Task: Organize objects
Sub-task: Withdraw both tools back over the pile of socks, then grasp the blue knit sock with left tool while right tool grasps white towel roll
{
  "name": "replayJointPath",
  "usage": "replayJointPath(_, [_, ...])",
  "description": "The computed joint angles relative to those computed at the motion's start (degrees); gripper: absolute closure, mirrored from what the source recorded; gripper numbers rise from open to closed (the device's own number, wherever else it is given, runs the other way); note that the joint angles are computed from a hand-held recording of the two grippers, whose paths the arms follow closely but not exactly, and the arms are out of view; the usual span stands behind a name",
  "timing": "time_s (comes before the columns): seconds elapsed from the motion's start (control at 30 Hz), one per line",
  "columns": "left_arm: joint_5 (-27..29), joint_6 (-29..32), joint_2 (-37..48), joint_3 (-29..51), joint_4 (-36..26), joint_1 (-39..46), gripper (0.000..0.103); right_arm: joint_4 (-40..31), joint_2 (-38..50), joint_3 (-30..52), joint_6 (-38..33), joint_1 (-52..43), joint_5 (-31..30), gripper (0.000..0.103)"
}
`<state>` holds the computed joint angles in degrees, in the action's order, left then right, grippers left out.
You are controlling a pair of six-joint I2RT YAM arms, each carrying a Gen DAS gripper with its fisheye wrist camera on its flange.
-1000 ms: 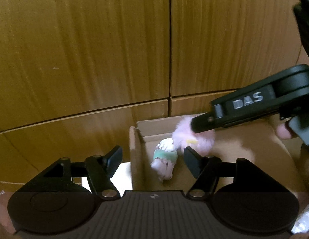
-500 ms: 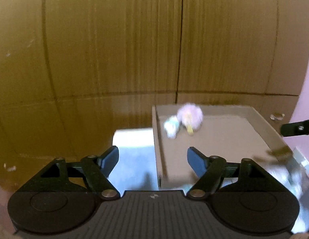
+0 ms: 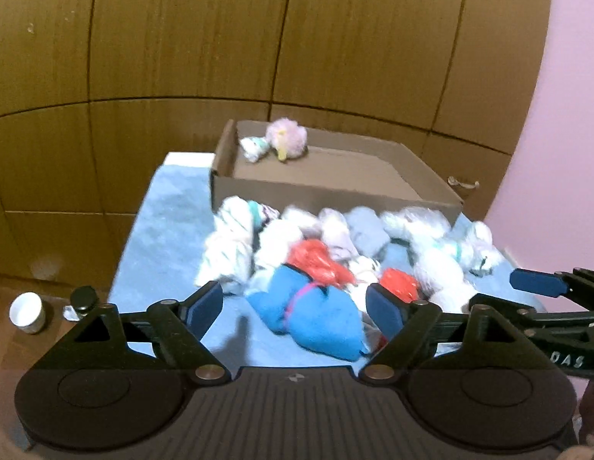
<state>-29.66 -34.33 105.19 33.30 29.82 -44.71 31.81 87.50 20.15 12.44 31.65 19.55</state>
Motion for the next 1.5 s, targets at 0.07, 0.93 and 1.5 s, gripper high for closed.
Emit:
replayJointPath(0.07, [1.11, -0.63, 1.69, 1.43, -0.56, 0.16, 0.017, 1.39, 0.56, -0.41, -0.57, -0.42, -1.25, 0.040])
replayJointPath(0.93, [7.89, 1.00, 12.77, 8.02, 3.44, 4.35, 0.013, 12.00, 12.67, 0.07, -2.58, -3.19, -8.45, 0.059])
replayJointPath(1.5, [6.11, 1.07, 7.10, 2.51, 5.99, 3.60, 0.028, 11.44, 5.81, -3.05, -5.36, -2.55, -8.79, 0.065])
